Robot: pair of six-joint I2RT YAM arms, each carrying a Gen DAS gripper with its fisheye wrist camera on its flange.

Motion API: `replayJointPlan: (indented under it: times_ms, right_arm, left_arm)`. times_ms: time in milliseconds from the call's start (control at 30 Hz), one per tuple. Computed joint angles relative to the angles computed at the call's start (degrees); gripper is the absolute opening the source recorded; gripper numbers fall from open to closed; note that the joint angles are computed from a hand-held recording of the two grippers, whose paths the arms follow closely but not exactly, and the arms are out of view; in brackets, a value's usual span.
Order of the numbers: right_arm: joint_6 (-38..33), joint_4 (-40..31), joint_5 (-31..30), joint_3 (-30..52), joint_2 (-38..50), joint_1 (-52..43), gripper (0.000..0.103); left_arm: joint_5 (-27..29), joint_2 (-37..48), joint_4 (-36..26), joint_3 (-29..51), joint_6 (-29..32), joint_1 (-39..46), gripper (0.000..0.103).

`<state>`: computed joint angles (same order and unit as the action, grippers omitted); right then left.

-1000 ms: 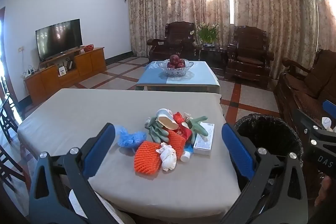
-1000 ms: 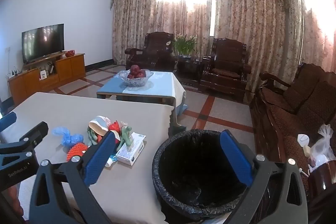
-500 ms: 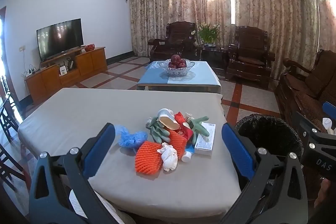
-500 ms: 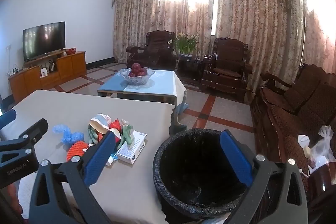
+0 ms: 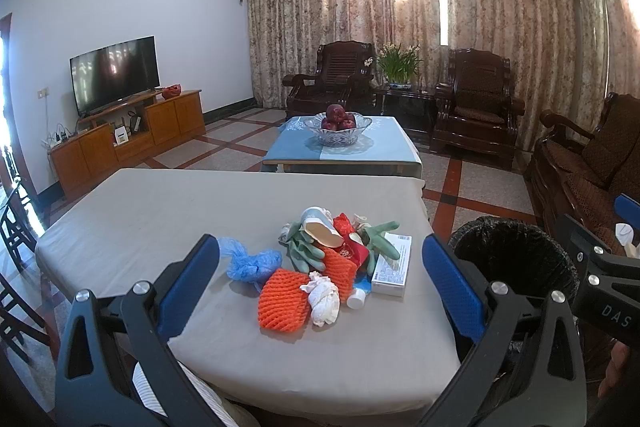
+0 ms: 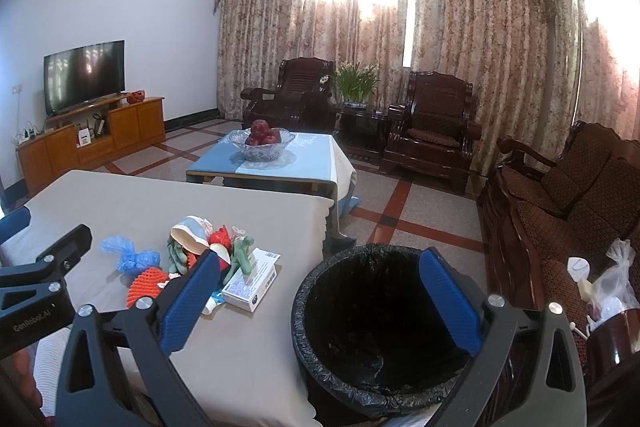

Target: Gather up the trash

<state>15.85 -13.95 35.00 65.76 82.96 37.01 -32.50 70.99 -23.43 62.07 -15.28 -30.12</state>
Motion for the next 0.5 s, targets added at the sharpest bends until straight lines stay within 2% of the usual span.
replayJointPlan:
  times_ms: [500]
  right_arm:
    - [-0.1, 0.2, 0.2, -0.1, 0.1, 0.1, 0.097]
  left_arm:
    - [-0.3, 0.4, -0.1, 0.3, -0.4, 0.1, 0.098]
